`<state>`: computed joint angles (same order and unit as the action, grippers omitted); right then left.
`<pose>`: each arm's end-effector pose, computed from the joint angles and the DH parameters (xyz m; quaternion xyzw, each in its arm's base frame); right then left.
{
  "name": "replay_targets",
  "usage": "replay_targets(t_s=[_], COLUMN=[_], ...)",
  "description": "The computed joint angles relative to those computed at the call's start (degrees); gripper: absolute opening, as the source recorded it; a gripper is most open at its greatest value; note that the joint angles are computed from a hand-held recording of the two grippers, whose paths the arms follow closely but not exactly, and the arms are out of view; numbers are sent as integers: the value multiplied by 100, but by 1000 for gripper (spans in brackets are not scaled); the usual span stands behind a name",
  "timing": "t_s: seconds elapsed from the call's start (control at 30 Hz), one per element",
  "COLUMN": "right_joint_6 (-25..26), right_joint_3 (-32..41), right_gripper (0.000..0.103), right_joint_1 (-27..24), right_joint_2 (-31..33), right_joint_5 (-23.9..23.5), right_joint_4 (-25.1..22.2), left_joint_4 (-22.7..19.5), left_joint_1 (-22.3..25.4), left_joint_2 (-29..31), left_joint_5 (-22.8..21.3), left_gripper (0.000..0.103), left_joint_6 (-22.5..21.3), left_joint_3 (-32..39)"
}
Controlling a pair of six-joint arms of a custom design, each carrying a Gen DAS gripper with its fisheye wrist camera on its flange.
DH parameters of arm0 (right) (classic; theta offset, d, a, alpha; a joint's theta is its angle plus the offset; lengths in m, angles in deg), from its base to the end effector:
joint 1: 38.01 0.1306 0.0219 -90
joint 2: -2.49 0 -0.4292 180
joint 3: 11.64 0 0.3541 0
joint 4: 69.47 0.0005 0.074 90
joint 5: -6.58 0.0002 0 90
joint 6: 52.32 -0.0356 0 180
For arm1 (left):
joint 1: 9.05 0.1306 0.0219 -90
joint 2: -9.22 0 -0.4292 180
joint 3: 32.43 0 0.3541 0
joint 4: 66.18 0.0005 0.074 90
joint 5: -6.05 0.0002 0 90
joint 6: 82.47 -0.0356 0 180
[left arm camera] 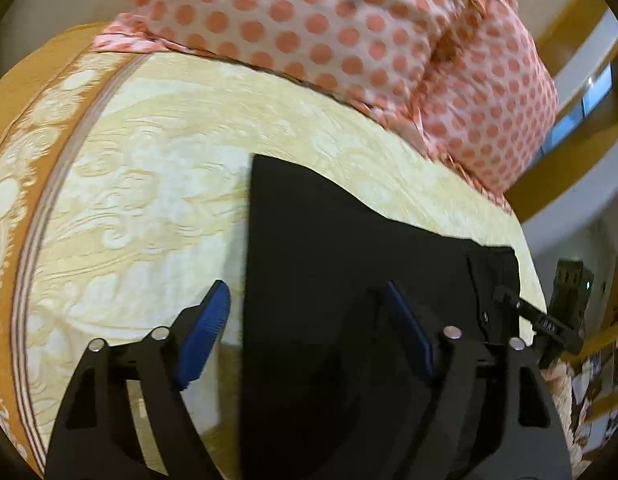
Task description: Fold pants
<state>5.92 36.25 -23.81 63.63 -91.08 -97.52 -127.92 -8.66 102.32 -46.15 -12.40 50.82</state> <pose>0.2330 0.0633 0.3531 0.1115 0.9026 0.2166 0.3550 0.4262 -0.0194 0.4016 0.2095 0.9116 -0.2880 0.2054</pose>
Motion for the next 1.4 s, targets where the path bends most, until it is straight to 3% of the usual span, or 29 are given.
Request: replay_targets(t_s=[0.1, 0.2, 0.27, 0.47, 0.83, 0.97, 1.1, 1.2, 1.4], right_joint_6=[72, 307, 360, 294, 888, 1302, 1615, 1554, 1157], right_joint_3=[-1, 9, 36, 13, 746, 1076, 1228, 1299, 1444], right_gripper=[43, 26, 24, 21, 18, 18, 17, 17, 18], right_joint_1=[43, 333, 413, 416, 185, -106, -498, -844, -1198], right_joint_2=[2, -119, -110, -135, 200, 402, 627, 986, 1831], right_joint_5=[-79, 171, 311, 340, 510, 661, 783, 604, 348], right_joint_4=[67, 175, 136, 233, -3, 104, 570, 723, 252], left_joint_4=[233, 579, 659, 698, 746, 1111, 1583, 1754, 1451], left_joint_1=[-193, -251, -232, -247, -567, -904, -1178, -1336, -1515], left_joint_2=[-145, -404, -477, -559, -440, -267, 81, 435, 1089], left_joint_5=[-300, -464, -458, -505, -813, -1139, -1268, -1382, -1900], left_gripper=[71, 44, 28, 10, 8, 8, 8, 9, 13], left_joint_6=[-73, -9, -105, -137, 165, 403, 845, 1047, 1162], left_joint_3=[-163, -380, -416, -400, 123, 509, 922, 1207, 1464])
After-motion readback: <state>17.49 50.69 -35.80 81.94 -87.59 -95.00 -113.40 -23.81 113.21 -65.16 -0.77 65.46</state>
